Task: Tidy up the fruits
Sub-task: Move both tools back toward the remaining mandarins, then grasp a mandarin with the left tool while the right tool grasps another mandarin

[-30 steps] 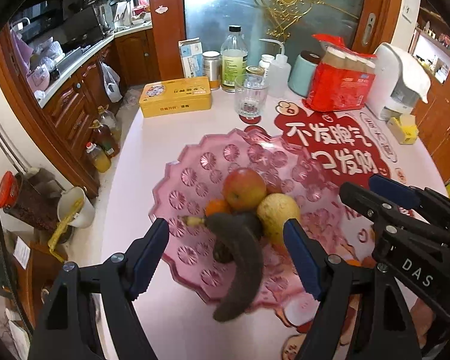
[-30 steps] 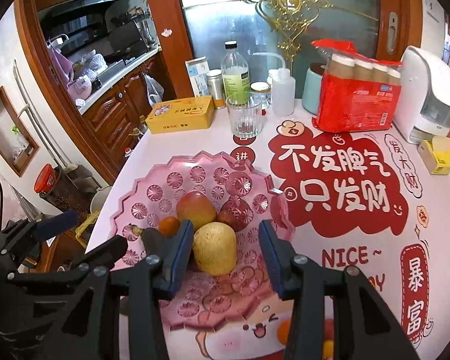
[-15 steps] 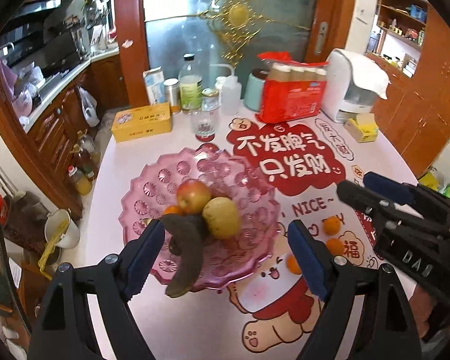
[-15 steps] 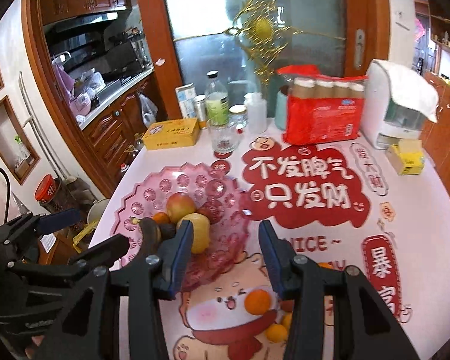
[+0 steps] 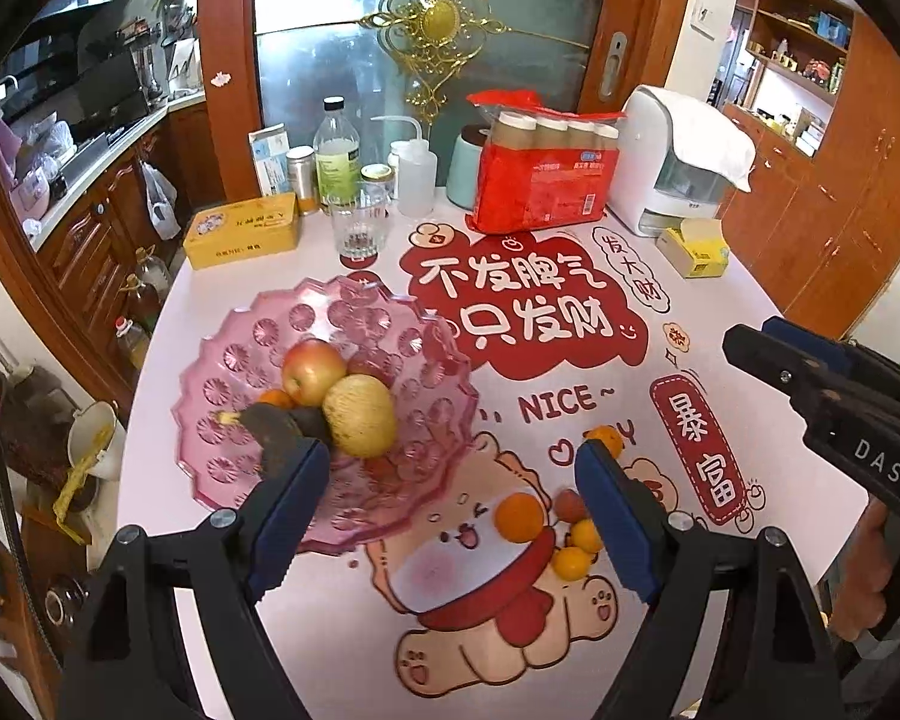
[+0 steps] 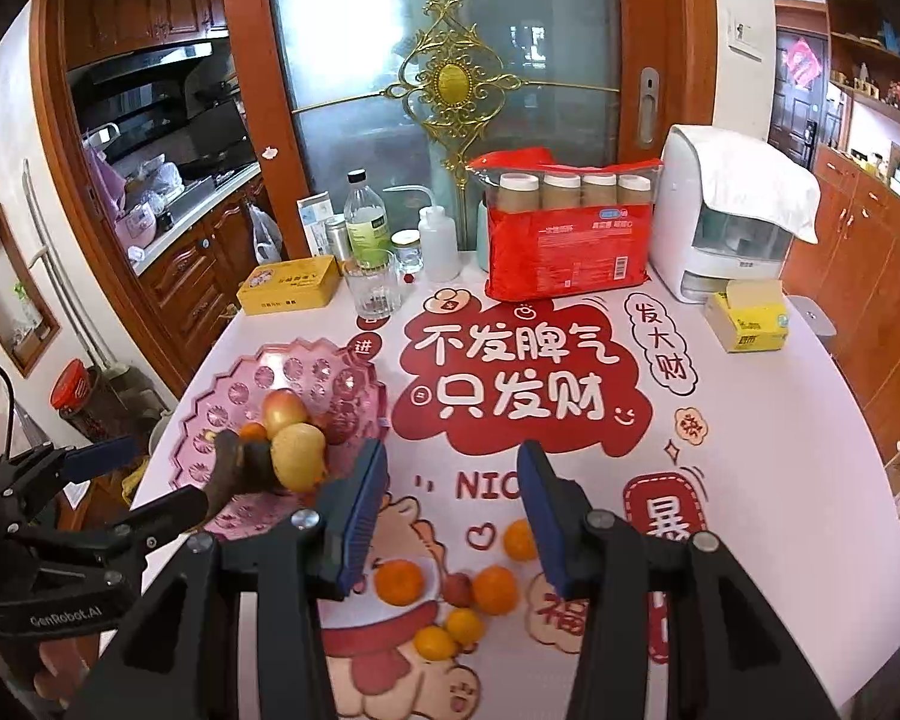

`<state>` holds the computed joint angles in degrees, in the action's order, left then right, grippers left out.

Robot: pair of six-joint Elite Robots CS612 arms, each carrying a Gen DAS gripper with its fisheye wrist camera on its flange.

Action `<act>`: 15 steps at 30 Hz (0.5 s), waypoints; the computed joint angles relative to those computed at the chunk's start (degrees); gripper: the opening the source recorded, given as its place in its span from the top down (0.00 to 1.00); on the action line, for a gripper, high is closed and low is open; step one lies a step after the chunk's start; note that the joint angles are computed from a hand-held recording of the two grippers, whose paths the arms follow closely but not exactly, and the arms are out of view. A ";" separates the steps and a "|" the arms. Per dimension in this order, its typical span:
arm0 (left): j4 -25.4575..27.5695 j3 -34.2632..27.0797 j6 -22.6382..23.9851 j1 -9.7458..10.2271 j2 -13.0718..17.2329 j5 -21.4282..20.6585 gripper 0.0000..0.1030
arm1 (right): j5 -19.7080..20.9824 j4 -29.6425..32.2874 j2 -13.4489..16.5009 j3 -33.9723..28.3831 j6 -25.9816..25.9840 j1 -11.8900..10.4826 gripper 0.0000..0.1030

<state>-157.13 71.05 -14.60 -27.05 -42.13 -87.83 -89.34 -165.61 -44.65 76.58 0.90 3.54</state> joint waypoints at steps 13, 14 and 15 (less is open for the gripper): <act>7.68 -4.24 -5.94 -3.65 4.27 3.51 0.20 | 7.30 5.88 1.67 -0.13 -9.99 -4.02 0.56; 8.61 -4.68 -6.45 -3.82 4.76 3.79 0.20 | 8.05 6.97 2.08 -0.32 -11.00 -4.28 0.56; 9.91 -5.29 -7.21 -3.98 5.44 4.04 0.23 | 8.64 8.08 2.45 -0.51 -11.74 -4.47 0.56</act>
